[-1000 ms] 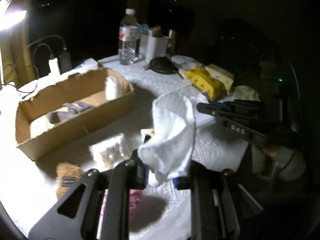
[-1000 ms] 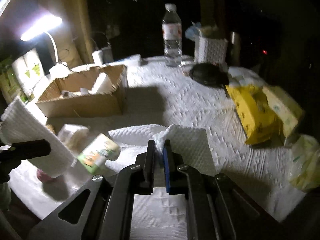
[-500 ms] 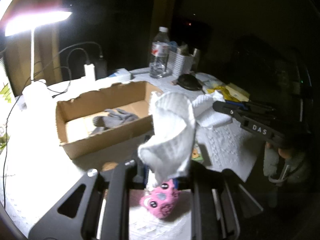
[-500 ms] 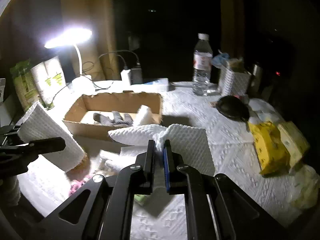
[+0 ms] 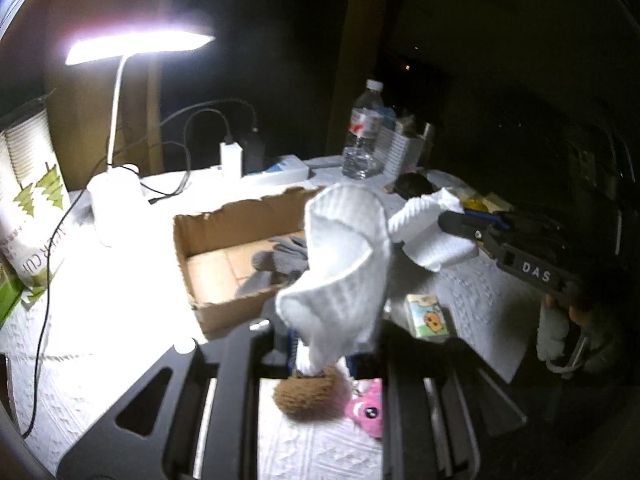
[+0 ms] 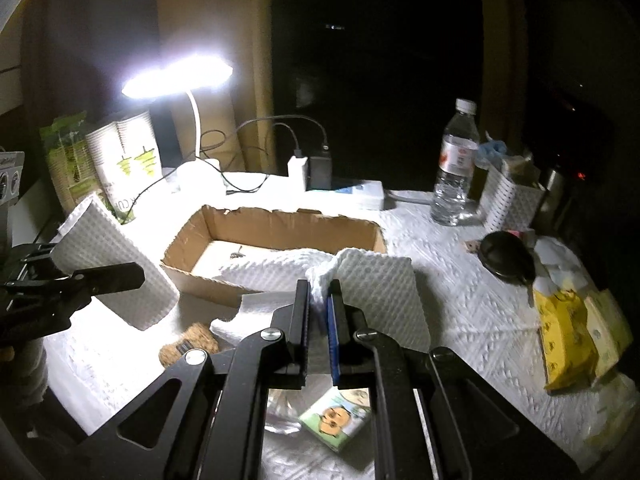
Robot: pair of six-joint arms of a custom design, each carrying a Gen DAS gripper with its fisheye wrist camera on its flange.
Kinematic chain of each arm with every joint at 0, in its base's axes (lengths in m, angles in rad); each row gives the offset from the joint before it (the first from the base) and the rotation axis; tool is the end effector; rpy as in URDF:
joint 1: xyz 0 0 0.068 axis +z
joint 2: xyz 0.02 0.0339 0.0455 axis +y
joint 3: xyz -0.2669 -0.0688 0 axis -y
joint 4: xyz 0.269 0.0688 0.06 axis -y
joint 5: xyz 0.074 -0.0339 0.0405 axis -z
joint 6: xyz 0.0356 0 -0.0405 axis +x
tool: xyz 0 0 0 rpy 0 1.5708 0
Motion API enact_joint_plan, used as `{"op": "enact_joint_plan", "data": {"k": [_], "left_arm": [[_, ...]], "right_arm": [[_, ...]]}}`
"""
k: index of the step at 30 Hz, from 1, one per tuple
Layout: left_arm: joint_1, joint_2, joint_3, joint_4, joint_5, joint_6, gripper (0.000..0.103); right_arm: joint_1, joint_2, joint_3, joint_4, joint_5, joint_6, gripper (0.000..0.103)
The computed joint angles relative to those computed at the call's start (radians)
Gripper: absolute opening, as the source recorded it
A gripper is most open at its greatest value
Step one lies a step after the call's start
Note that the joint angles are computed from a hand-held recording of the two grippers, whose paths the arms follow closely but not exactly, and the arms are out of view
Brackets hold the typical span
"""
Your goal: Organize soft objects
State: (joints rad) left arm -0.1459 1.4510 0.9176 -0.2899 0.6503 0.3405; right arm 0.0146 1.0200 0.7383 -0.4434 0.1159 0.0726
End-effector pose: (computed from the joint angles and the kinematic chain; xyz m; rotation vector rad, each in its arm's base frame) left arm 0.3133 -0.0678 0.2183 0.8342 2.1215 -0.6721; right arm 0.2373 -0.0007 0.2513 0.1262 2.2881 -0.0878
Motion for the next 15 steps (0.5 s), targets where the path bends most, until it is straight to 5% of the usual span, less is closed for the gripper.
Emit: {"op": "enact_joint_plan", "data": {"k": [15], "left_arm": [[0.067, 0.191, 0.185, 0.038, -0.007, -0.025, 0.017]], "right_arm": [[0.059, 0.270, 0.182, 0.100, -0.030, -0.027, 0.008]]}}
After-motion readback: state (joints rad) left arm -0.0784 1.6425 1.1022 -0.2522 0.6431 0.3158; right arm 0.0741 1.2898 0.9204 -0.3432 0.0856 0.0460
